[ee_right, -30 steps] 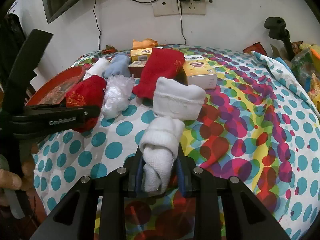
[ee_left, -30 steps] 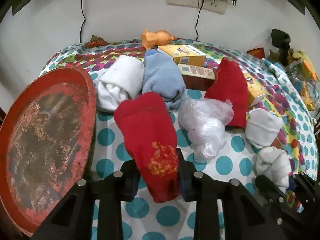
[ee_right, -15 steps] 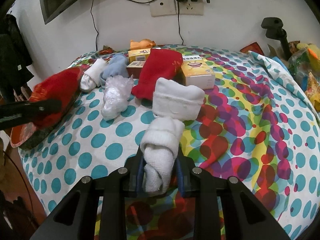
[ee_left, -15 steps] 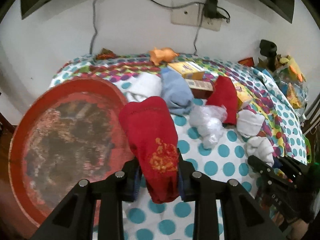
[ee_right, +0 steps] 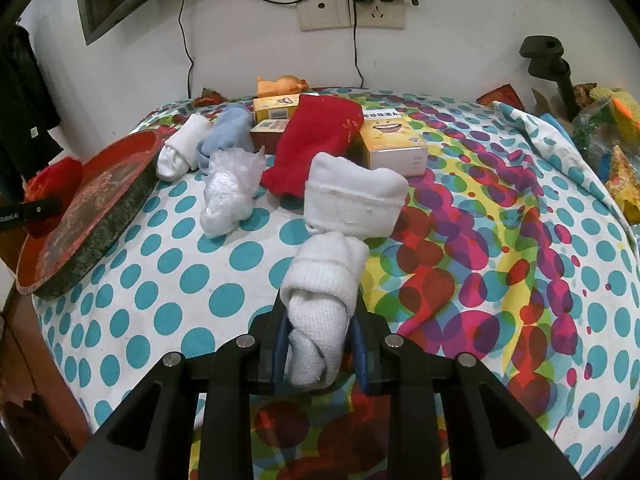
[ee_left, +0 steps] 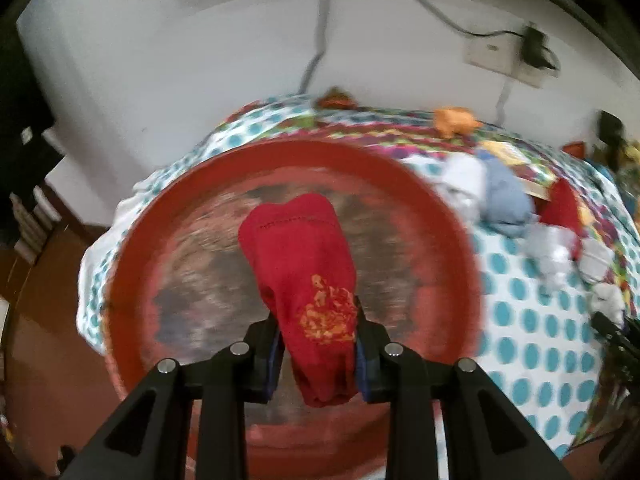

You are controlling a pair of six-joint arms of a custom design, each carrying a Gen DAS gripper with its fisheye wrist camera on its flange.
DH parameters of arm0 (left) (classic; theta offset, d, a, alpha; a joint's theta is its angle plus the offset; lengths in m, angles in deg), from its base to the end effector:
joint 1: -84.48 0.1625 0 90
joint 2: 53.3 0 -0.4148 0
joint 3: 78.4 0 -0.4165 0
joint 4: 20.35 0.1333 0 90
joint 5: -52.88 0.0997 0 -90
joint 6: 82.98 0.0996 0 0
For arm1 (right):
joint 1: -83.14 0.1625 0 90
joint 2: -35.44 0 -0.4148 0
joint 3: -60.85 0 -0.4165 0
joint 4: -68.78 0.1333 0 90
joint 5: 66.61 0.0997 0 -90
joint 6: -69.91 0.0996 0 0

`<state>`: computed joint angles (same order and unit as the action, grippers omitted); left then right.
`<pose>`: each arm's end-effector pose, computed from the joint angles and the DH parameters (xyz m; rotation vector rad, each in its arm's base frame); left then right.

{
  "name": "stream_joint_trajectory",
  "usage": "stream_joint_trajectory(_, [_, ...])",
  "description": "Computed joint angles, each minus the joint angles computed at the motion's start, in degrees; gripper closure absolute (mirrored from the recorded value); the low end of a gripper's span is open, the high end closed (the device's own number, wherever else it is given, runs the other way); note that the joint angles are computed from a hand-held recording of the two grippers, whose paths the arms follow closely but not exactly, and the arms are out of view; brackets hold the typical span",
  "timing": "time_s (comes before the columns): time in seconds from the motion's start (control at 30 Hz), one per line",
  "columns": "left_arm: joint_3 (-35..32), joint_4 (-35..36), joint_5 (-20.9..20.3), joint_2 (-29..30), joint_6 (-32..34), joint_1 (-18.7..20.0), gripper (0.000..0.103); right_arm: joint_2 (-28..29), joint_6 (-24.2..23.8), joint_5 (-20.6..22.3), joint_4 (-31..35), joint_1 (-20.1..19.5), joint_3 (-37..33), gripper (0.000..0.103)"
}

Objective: Organize objects
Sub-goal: 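Carry the red sock over the red tray and release it with the left gripper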

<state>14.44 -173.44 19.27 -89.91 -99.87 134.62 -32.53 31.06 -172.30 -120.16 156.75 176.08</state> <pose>-0.2635 -0.6529 0.0208 0.3748 2.2056 -0.6876 -0.0603 -0.5819 0.2599 0.3046 -2.3416 0.8605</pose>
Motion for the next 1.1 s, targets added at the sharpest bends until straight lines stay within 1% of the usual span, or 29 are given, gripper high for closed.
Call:
stream_joint_trajectory(0.1, [1.0,0.0,1.2,-1.7,-0.1,1.7,0.074,0.2,-0.1,-0.5,-0.2,0.2,0.0,0.078])
stream_joint_trajectory(0.17, [1.4,-0.5,3.0,-2.3,-0.1,2.6,0.074,0.2,0.0,-0.9,-0.3,0.3,0.0,0.078])
stream_joint_trajectory(0.23, [1.4,-0.9,2.8,-2.9,0.7,3.8,0.074,0.3,-0.1,-1.4,-0.6,0.5,0.0,0.078])
stream_joint_trajectory(0.3, [1.4,-0.3,3.5,-3.5,0.4,4.6,0.074,0.5,-0.3,-1.8,-1.2,0.6,0.1,0.078])
stream_joint_trajectory(0.37, [1.8,-1.3,4.4,-3.9,1.6,5.3,0.074,0.6,-0.3,-2.1,-1.8,0.7,0.2,0.078])
stream_joint_trajectory(0.53, [1.6,0.8,4.1,-4.6,0.9,6.7,0.074,0.8,0.2,-2.9,-1.9,1.0,0.1,0.078])
stream_joint_trajectory(0.77, [2.4,-0.5,4.5,-5.2,1.0,8.0,0.074,0.8,-0.1,-3.9,-2.6,1.3,0.3,0.079])
stream_joint_trajectory(0.83, [2.5,-0.8,5.2,-5.2,1.0,8.1,0.074,0.9,0.1,-4.1,-2.6,1.4,0.2,0.079])
stream_joint_trajectory(0.87, [2.6,-0.8,5.1,-5.4,0.8,8.1,0.071,0.9,0.3,-4.3,-2.7,1.5,0.2,0.079])
stream_joint_trajectory(0.9, [2.7,-0.8,4.6,-5.6,0.8,8.2,0.066,1.0,0.4,-4.5,-2.8,1.6,0.2,0.079])
stream_joint_trajectory(0.97, [2.9,-0.7,4.1,-5.9,0.4,8.4,0.062,1.0,0.5,-4.7,-2.9,1.6,0.2,0.079])
stream_joint_trajectory(1.1, [4.1,-1.6,4.0,-6.7,-0.4,8.2,0.061,1.1,0.5,-5.3,-3.5,1.8,0.4,0.079])
